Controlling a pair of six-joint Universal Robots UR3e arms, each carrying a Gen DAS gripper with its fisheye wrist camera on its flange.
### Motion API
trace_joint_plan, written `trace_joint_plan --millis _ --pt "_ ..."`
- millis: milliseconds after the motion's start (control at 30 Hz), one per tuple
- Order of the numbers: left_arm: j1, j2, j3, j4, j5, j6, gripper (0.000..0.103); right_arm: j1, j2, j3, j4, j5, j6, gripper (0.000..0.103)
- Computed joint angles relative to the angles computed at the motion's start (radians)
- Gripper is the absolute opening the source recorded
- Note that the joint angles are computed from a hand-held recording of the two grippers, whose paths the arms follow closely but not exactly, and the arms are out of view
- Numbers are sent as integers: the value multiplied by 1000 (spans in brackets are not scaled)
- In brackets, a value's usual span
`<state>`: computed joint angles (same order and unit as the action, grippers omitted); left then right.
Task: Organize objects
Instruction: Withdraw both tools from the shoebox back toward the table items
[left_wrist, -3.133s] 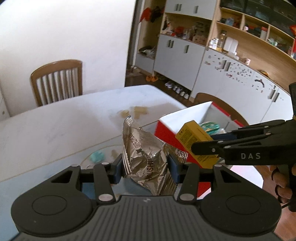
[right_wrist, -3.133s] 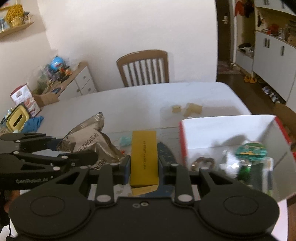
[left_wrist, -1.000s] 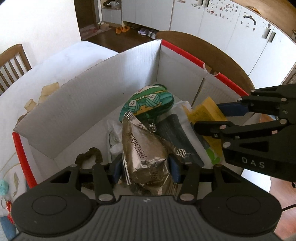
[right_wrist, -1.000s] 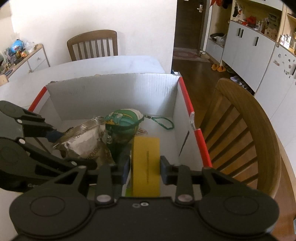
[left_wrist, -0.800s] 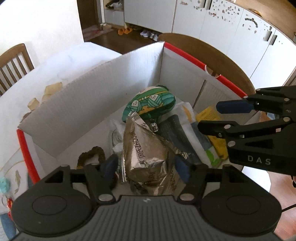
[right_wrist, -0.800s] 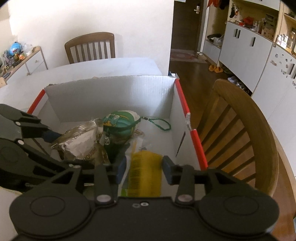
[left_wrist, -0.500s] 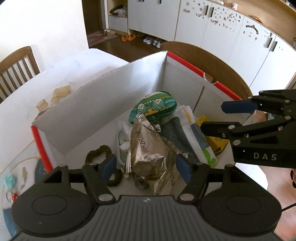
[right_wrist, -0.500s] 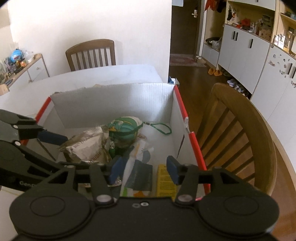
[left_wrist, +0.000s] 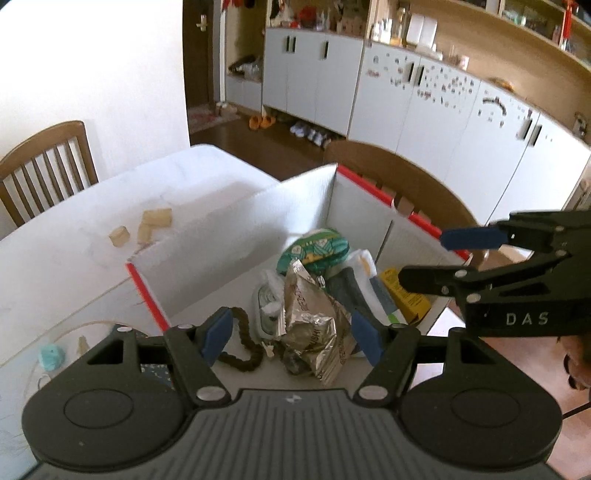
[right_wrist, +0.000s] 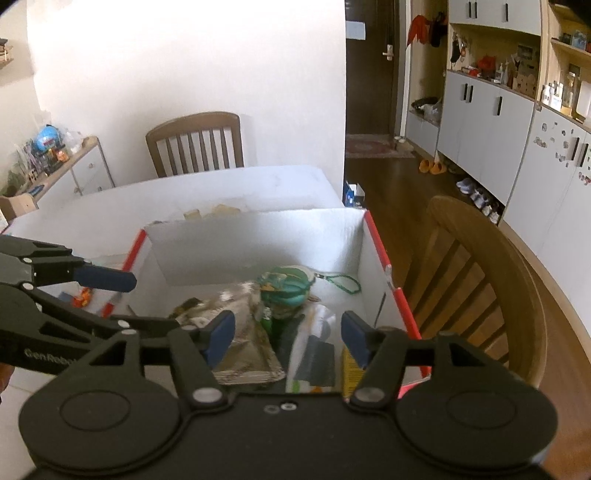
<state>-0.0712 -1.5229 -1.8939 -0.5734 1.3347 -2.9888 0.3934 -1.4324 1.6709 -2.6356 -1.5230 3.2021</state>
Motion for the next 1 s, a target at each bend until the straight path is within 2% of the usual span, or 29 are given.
trace_joint_plan --millis 133,300,433,500,733,933,1000 --pt "51 80 -47 -5 -42 23 71 42 -7 -15 -1 -26 34 65" --pt "143 212 -119 -40 -115 71 71 113 0 -39 -29 -76 81 72" --pt "251 332 -168 -119 -191 140 71 163 21 -76 -41 -111 124 77" --pt "319 396 -191 -173 -234 184 78 191 40 -106 -39 -130 143 80" --pt "593 605 -225 -429 -403 386 79 285 120 -210 -51 -176 206 87" --pt "839 733 -218 -696 -531 602 81 372 233 -365 -16 -232 216 93" --pt "936 774 -205 -822 -580 700 84 399 276 -430 8 -252 218 95"
